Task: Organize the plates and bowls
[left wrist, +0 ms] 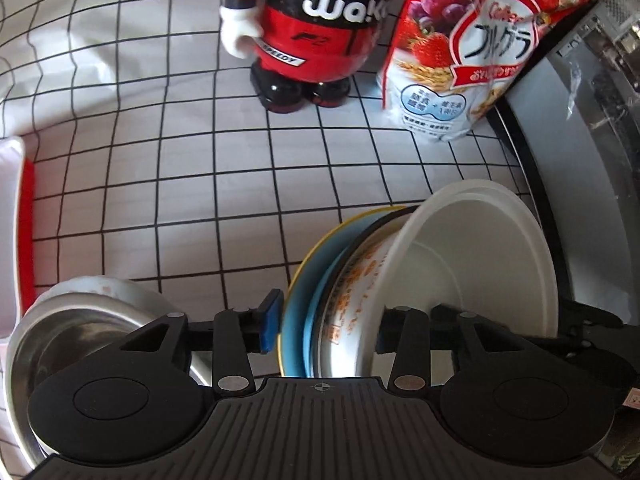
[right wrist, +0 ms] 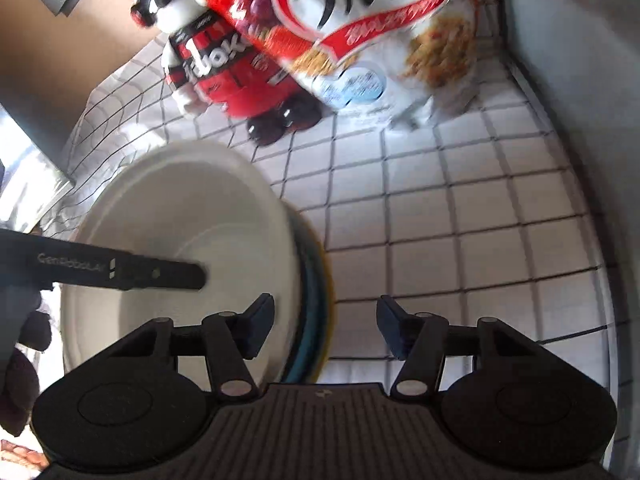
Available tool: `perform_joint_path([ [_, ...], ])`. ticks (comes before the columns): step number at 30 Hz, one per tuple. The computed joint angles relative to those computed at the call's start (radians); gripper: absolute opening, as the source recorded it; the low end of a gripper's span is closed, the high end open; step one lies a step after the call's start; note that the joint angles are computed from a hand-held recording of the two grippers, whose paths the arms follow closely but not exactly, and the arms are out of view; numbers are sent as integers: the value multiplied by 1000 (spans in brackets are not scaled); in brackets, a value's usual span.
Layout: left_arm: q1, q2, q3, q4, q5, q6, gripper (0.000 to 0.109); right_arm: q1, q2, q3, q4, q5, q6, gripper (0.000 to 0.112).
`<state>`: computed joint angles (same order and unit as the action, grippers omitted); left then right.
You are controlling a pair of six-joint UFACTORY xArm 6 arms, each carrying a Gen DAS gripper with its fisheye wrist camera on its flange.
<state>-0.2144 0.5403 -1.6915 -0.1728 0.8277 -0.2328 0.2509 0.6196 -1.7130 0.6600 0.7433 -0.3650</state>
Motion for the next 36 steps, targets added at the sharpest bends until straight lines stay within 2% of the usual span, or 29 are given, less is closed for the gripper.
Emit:
perform_joint_path([
  [4,1,5,2,-20,2,21,50,-14,38,-53,106,114,-16,56],
  [7,-8,-15,31,4,-9,16,51,-1,8,-15,79,88,-5,56],
  [13,-34,-96,155,13,-51,-1,51,-3,-65,83,65,101,-21,56],
  [20,-94,-319,471,26,-175,-96,49,7,-203,260,84,80,-102,57],
  [25,-102,-414,606,-4,-248,-135,48,38,-269,332,58,30,-125,60],
  [27,-104,-434,635,12,-257,-160,47,44,-284,341,62,34,-130,63],
  [31,-102,-445,635,22,-221,-167,45,51,-286,337,53,26,-123,63],
  [36,-102,-461,649,56,-246,-191,44,52,-281,340,68,5,-116,63],
])
